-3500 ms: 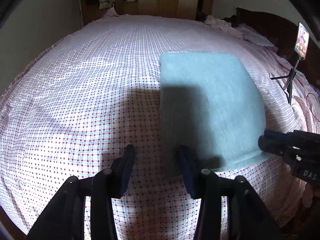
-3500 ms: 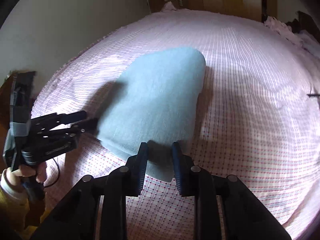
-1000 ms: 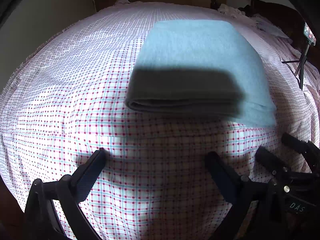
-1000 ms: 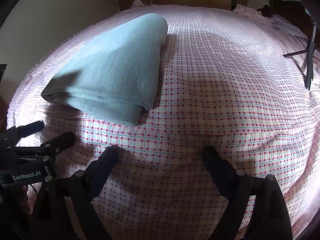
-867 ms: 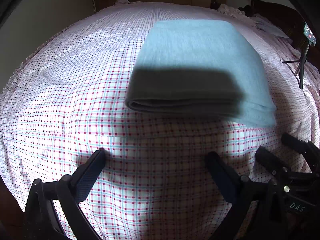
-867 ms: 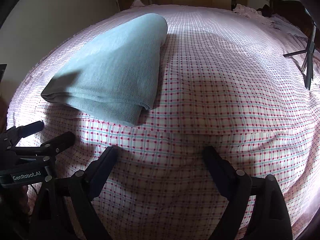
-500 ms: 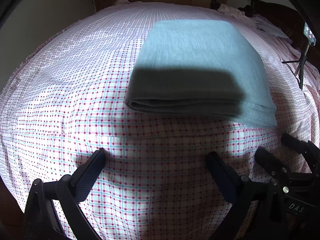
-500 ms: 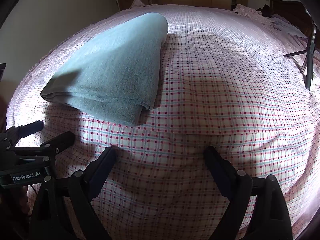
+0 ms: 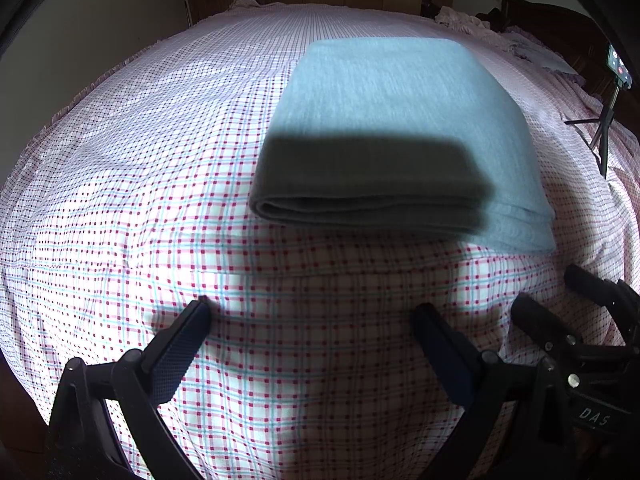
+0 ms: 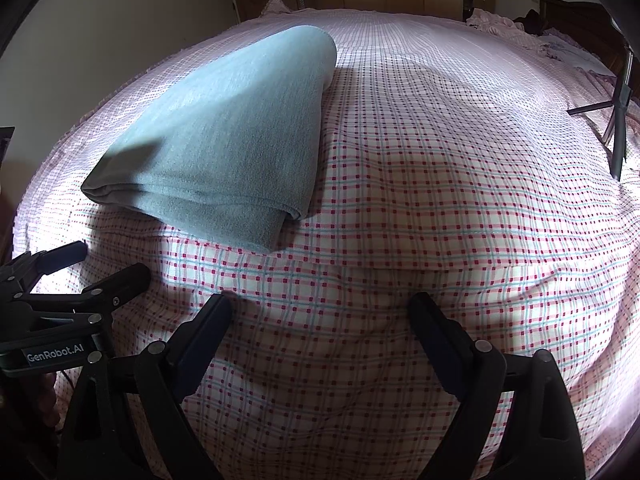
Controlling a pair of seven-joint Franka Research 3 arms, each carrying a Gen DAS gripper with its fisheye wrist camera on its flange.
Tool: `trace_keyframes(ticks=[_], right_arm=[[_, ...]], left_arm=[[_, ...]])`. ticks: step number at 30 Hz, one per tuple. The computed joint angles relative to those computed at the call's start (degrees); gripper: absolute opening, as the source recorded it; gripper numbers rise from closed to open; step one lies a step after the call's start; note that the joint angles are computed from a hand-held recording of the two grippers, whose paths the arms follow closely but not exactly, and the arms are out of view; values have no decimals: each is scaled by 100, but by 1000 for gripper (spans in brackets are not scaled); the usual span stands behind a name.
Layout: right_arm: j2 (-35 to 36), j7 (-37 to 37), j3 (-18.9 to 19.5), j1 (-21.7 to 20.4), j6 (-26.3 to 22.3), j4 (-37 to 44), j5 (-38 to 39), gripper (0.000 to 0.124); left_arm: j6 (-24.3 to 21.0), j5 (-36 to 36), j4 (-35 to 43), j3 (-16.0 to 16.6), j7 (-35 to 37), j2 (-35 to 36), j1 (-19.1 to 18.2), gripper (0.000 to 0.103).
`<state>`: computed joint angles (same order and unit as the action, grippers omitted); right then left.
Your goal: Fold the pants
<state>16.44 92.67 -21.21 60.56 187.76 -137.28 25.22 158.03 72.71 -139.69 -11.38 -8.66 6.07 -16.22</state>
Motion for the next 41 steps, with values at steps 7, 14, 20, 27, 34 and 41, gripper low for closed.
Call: trace_keyframes(ticks=[7,14,20,27,34,41], right_arm=[[-7,-16,99,-106,29,-12,-1,87],[17,-80,137,-112,42,7,95,87],[23,-116,145,-106,49,8,147,87],[17,-151,181,-149,50,8,166,87],[15,-175,221,-195,54,12,171,87],[19,-184,243,-215,57,16,179,87]], left_arm=[[-17,-34,7,-7,33,0,-10,103],[-39,-54,13,-11,47,0,-25,103],[-41,-60,17,-11,46,3,-28,103],[-47,-93,16,-19,89,-4,-35,103],[-65,-105,16,-22,90,-9,-45,103],[-66,-103,20,-21,92,-3,-45,103]])
